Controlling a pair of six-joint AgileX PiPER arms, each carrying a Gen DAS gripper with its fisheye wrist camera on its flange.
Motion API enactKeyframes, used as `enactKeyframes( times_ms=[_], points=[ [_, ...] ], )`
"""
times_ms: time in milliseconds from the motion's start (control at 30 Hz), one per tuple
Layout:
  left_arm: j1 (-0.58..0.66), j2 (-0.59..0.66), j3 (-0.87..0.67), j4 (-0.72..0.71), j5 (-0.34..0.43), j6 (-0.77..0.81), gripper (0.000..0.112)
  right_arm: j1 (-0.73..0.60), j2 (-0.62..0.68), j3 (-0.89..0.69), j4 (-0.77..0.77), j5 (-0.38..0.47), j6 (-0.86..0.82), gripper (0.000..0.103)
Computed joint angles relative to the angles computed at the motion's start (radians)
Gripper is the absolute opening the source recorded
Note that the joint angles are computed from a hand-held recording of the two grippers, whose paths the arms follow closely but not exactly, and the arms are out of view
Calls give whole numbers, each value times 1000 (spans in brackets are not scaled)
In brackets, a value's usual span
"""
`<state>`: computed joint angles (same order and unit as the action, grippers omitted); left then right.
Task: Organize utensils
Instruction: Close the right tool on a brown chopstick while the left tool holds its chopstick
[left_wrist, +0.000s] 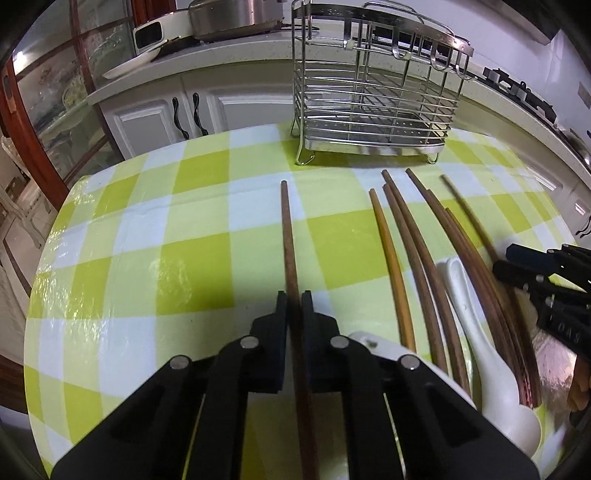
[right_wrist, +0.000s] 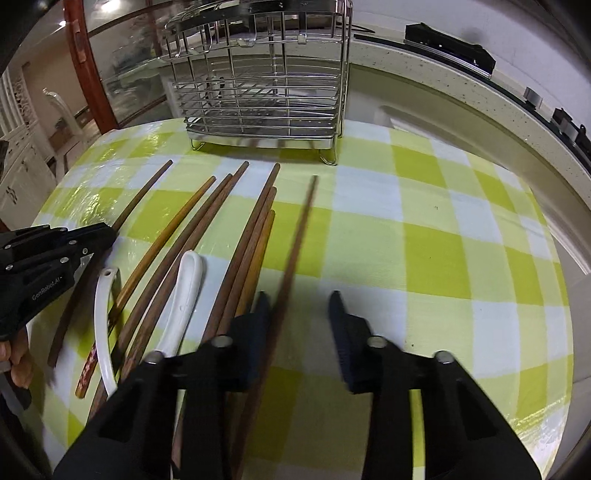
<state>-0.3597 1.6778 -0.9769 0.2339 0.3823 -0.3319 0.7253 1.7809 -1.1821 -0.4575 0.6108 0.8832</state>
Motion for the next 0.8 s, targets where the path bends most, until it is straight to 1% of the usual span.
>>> enactKeyframes(
  times_ms=[33, 67, 167, 333, 533, 633, 767, 800],
  points=[
    [6, -7, 7, -21, -1, 18, 7, -5, -6, 6, 9, -3, -10, 16],
    [16, -19, 18, -55, -3, 45, 7, -16, -17, 20, 32, -17, -29, 15],
    [26, -58, 50, -60, -10, 41, 7, -44, -46, 52, 109, -56, -94, 12],
    [30, -131, 89, -46, -5, 23, 7, -41, -105, 93, 93, -78, -70, 10],
    [31, -228, 134, -25, 4, -13, 7, -14, -177, 111, 51, -59, -20, 9],
    [25, -278, 154, 1, 15, -46, 7, 4, -210, 108, 20, -33, 0, 9],
    [22, -300, 165, 18, 26, -66, 7, -12, -180, 74, 73, 24, -50, 10],
    [22, -301, 168, 17, 24, -67, 7, -20, -168, 68, 89, 36, -57, 12]
  ],
)
